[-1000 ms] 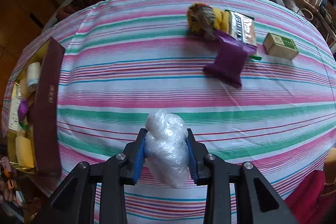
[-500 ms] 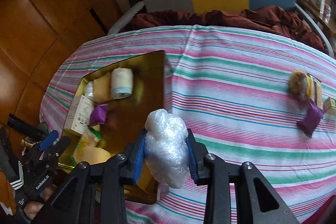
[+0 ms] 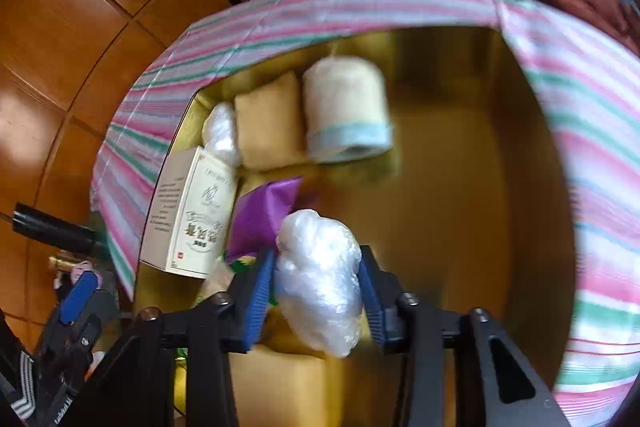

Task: Organize objects
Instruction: 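Carry the plastic-wrapped bundle into the gold tray and release it with the right tool, then move both tools back toward the remaining items on the sheet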

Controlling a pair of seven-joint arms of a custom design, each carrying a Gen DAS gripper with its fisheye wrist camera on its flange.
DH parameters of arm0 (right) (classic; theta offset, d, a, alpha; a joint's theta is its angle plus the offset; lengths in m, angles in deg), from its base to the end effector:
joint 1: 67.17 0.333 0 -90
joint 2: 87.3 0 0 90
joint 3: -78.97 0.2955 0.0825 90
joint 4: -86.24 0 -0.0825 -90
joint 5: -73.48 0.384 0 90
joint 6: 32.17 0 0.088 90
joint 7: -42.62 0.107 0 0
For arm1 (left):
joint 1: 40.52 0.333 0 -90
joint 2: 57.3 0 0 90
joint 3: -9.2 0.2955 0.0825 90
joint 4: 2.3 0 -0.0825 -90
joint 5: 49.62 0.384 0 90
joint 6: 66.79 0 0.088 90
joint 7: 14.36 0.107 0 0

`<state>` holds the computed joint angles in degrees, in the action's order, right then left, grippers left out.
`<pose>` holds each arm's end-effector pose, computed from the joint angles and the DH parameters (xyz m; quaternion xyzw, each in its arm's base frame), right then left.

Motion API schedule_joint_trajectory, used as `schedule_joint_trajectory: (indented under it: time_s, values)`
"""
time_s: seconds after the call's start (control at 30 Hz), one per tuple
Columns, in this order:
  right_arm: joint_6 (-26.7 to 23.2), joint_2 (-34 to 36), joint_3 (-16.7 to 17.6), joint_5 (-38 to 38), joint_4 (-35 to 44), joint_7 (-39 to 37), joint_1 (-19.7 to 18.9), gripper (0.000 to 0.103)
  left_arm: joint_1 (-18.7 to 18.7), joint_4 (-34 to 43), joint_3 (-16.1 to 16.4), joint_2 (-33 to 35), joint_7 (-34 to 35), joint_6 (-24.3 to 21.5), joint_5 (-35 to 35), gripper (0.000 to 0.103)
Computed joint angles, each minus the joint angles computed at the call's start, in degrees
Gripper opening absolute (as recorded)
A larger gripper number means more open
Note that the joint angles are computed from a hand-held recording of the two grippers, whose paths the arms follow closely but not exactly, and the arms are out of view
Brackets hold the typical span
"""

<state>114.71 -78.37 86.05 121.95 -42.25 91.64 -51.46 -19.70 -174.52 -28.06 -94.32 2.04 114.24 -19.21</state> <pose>0.5102 0.2020 0.2911 -0.8086 0.5225 0.0939 0.2539 0.3354 -0.1103 0.3298 -0.7812 0.4998 -0.2632 0.2656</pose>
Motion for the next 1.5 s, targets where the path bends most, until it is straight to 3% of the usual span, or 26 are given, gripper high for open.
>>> schedule_joint_trajectory:
  time_s: [0.07, 0.43, 0.7, 1.03, 1.27, 1.5]
  values:
    - [-0.6, 0.5, 0.4, 0.8, 0.0, -0.5, 0.2, 0.049, 1.0, -0.2, -0.8, 0.0, 0.0, 1.3, 0.2, 0.081]
    - [2.6, -3.7, 0.0, 6.1, -4.2, -5.6, 0.4, 0.055, 2.4, 0.2, -3.8, -0.1, 0.3, 1.3, -1.3, 0.085]
    - [6.6, -6.5, -0.5, 5.6, -7.3, -6.8, 2.0, 0.055, 0.7, 0.3, -3.9, -1.6, -0.5, 0.4, -0.6, 0.085]
    - [8.8, -12.1, -2.9, 11.0, -11.6, -12.6, 1.9, 0.055, -3.0, 0.7, -2.7, -3.7, -1.3, -1.5, 1.5, 0.085]
    - [12.4, -15.8, -6.6, 13.6, -14.4, -15.3, -0.5, 0.055, -4.5, 2.5, -2.9, -2.8, -2.0, -2.1, 3.5, 0.085]
    - [16.2, -15.1, -10.4, 9.5, -13.1, -10.8, -6.1, 0.055, -4.8, 5.2, -4.4, -0.8, -2.4, -2.1, 5.9, 0.085]
